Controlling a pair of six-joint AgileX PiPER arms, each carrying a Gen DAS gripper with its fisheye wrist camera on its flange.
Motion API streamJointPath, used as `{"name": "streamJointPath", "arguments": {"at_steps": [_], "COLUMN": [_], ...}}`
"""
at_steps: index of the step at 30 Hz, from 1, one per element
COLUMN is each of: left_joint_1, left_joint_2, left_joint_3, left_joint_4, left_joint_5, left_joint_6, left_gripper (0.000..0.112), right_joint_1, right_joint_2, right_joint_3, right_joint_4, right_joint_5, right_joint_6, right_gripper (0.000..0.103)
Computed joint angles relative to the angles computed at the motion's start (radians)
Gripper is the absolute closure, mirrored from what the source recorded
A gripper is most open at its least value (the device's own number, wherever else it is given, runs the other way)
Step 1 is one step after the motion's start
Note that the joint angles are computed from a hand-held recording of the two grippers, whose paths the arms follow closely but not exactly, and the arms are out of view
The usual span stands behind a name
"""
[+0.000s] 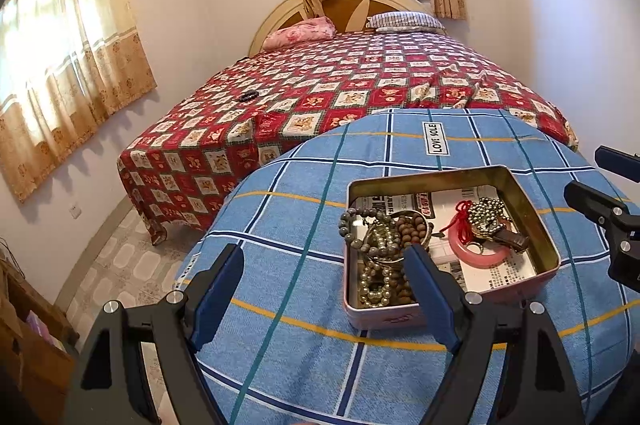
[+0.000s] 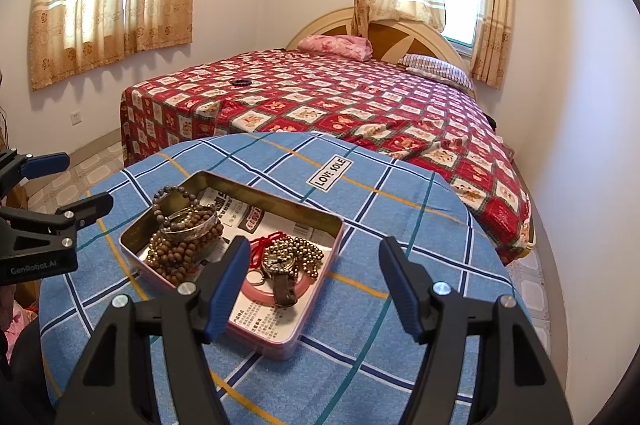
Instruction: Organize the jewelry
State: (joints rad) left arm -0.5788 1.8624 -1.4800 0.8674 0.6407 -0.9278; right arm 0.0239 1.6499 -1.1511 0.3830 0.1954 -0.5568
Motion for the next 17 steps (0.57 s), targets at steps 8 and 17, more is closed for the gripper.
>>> {"name": "streamJointPath", "arguments": {"at_steps": [8, 17], "left_joint_1": [0.008, 0.001], "left_joint_2": [0.013, 0.011], "left_joint_3": [-0.021, -0.008], "left_joint_4": [-0.028, 0.012], "left_joint_5": [0.019, 0.019], "left_joint_6": [0.023, -0.007], "left_gripper": [0.03, 0.03], "right_joint_1": [-0.007, -0.031], "right_joint_2": [-0.002, 0.008], "right_joint_3": [0.003, -0.005], "right_joint_4": [0.031, 0.021], "right_joint_5": [0.0, 0.009], "right_joint_6": [-0.036, -0.032], "right_gripper": [0.03, 0.03]}}
